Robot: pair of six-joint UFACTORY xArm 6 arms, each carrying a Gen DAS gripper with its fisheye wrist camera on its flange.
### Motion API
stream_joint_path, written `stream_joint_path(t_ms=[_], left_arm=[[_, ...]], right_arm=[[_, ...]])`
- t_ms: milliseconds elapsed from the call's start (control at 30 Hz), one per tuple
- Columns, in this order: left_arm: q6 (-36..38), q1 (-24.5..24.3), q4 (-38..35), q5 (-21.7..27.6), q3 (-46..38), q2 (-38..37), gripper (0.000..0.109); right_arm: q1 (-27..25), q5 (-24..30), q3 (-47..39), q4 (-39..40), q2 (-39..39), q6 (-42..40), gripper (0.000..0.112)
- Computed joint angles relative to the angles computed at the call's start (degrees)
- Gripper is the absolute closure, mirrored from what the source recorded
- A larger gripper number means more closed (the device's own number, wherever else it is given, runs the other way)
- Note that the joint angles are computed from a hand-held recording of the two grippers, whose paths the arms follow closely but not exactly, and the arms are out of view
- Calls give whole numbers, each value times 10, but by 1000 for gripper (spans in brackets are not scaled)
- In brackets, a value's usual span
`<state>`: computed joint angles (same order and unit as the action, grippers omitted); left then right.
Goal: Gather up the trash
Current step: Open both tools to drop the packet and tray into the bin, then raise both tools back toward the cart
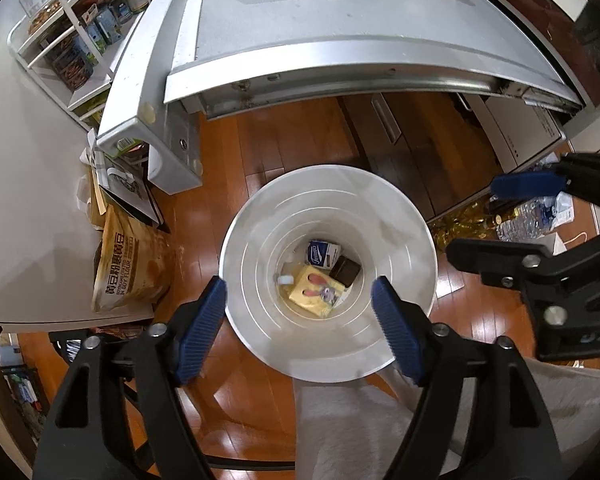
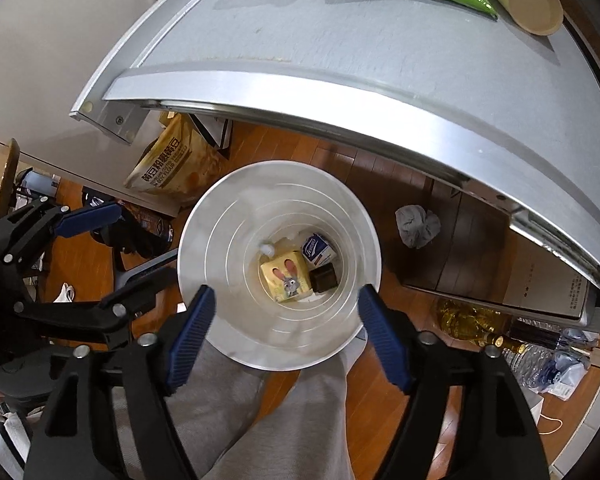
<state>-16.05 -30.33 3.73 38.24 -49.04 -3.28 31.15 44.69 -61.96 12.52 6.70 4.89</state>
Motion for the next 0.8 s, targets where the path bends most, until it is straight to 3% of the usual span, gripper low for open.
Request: stream_joint_path(t_ms=[133,300,533,633,800], left_arm=[[3,-1,0,-4,6,-10,16],[5,2,-12,7,11,-34,16],[-39,9,24,-20,9,-100,16],[-76,18,70,-41,-16,-108,12],[-154,40,157,-93,-83,-103,11]], right_arm=[[-1,-8,4,8,-10,-3,22],[-12,-21,26,21,-51,-8,21],[-36,-99,59,-25,-145,38,19],[-52,-140,49,-97,-171,99,14],[-73,-219,8,-288,-194,231,14]])
